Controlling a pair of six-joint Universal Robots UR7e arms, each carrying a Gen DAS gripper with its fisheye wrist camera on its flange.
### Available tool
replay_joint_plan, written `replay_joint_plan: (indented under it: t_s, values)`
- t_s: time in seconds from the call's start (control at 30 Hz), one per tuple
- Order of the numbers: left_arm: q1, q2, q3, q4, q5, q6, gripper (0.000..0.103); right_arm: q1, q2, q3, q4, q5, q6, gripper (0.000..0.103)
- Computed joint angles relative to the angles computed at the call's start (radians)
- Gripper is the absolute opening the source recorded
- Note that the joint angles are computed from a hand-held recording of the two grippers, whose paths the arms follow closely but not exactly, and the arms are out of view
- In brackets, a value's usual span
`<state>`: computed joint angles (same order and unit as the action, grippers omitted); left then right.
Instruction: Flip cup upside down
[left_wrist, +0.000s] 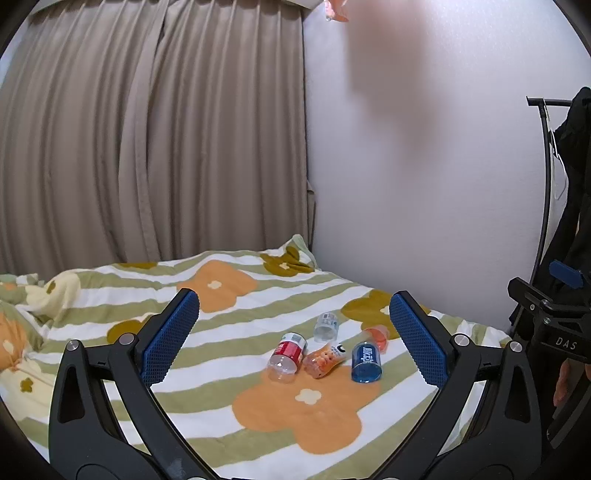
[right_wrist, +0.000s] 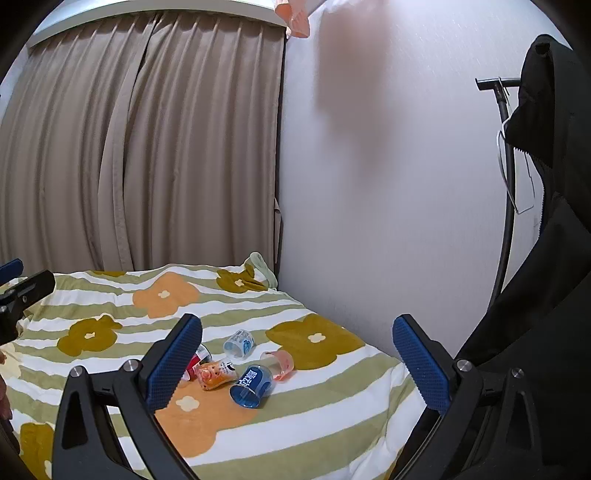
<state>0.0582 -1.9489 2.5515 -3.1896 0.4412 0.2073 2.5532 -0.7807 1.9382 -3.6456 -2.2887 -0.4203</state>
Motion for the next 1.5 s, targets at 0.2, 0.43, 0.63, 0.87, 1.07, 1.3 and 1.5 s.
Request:
replay_joint_plan:
  t_s: [0.2,0.43,0.63,0.87,1.07,1.3,1.5]
  values:
    - [-0.008,-0.006,0.006,0.006,0.0,-0.001,0.103,0.011,0.001,-0.009,0.009,-0.024,-0.011,0.103]
    - [0.006,-0.006,0.008,0.07,-0.001,-0.038,0.103,0.022,0.005,-0.012,0.007,-0.034,-0.01,0.103]
    - [0.018,-0.015,0.014,0.142,0.001,-0.091,0.103,0.03,0.016,-0.017,-0.002,-0.053,-0.011,0.103]
    - [0.01,-0.023,0.019,0.123,-0.023,-0.071,0.103,0.035,0.017,-0.03,0.028,-0.057,0.006,0.103]
    - [0.003,-0.032,0.027,0.136,-0.019,-0.09,0.103,0.027,0.013,-0.022,0.014,-0.048,0.016,0.103]
    - [0.011,-0.033,0.026,0.146,-0.018,-0.096,0.103,0.027,0.013,-0.018,0.014,-0.05,0.017,0.103]
    - [0.003,-0.047,0.034,0.146,-0.016,-0.09,0.103,0.026,0.014,-0.015,0.009,-0.047,0.016,0.103]
